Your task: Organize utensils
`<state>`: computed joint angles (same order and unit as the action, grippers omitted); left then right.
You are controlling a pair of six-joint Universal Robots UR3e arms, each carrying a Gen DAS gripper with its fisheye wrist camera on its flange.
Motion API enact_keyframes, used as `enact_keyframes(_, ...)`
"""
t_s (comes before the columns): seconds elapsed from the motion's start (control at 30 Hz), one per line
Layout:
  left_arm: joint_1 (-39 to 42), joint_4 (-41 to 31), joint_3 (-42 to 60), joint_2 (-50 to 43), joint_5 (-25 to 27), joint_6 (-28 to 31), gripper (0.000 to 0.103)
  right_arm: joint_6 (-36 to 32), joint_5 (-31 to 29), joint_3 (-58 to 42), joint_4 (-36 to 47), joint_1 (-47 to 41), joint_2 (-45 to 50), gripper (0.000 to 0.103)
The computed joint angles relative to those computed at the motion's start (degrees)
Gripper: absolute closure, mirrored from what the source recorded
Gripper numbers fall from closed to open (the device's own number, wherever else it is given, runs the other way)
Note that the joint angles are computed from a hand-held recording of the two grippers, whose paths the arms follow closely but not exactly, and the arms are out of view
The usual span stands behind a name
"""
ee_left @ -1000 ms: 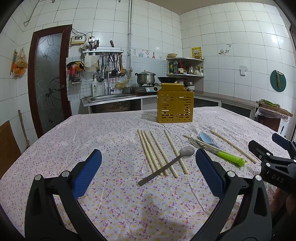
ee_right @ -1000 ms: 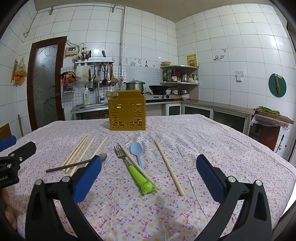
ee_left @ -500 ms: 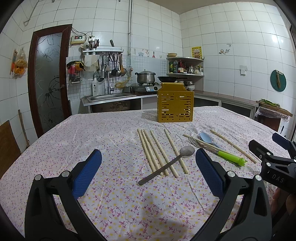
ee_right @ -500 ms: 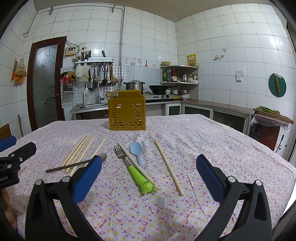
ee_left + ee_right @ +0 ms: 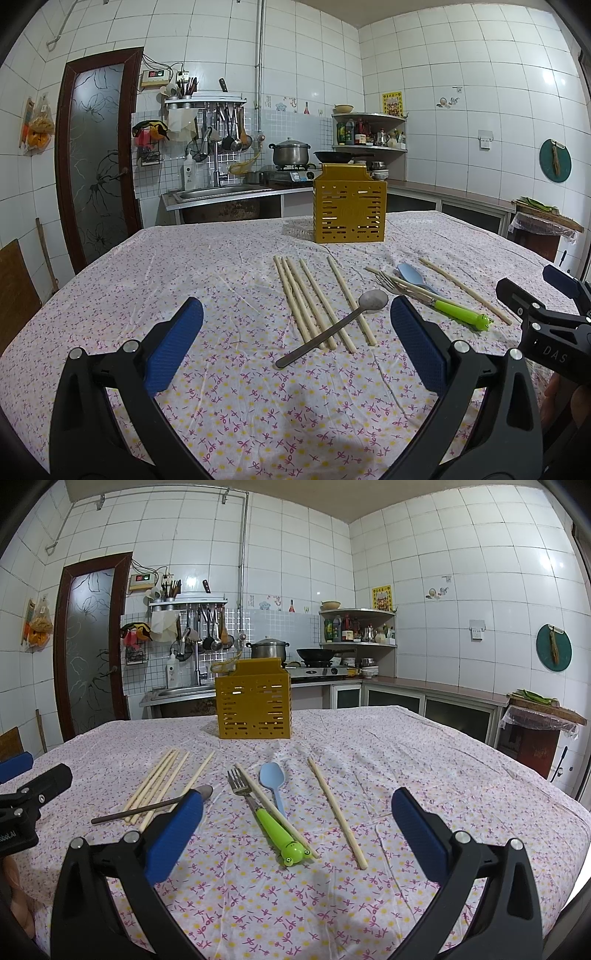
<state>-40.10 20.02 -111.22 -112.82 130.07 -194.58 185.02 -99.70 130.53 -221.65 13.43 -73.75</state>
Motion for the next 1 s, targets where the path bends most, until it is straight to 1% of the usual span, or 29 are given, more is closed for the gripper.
enact_keyframes(0.93, 0.0, -0.2, -0.2, 0.1, 0.0, -0.2, 0.005, -0.1, 0.4, 0.2, -1.0, -0.7, 0.5, 0.004)
enact_keyframes(1.0, -0.5, 0.2, 0.0, -0.3, 0.6, 0.1, 0.005, 0.0, 0.1, 0.5, -1.2, -0.4, 0.3, 0.004)
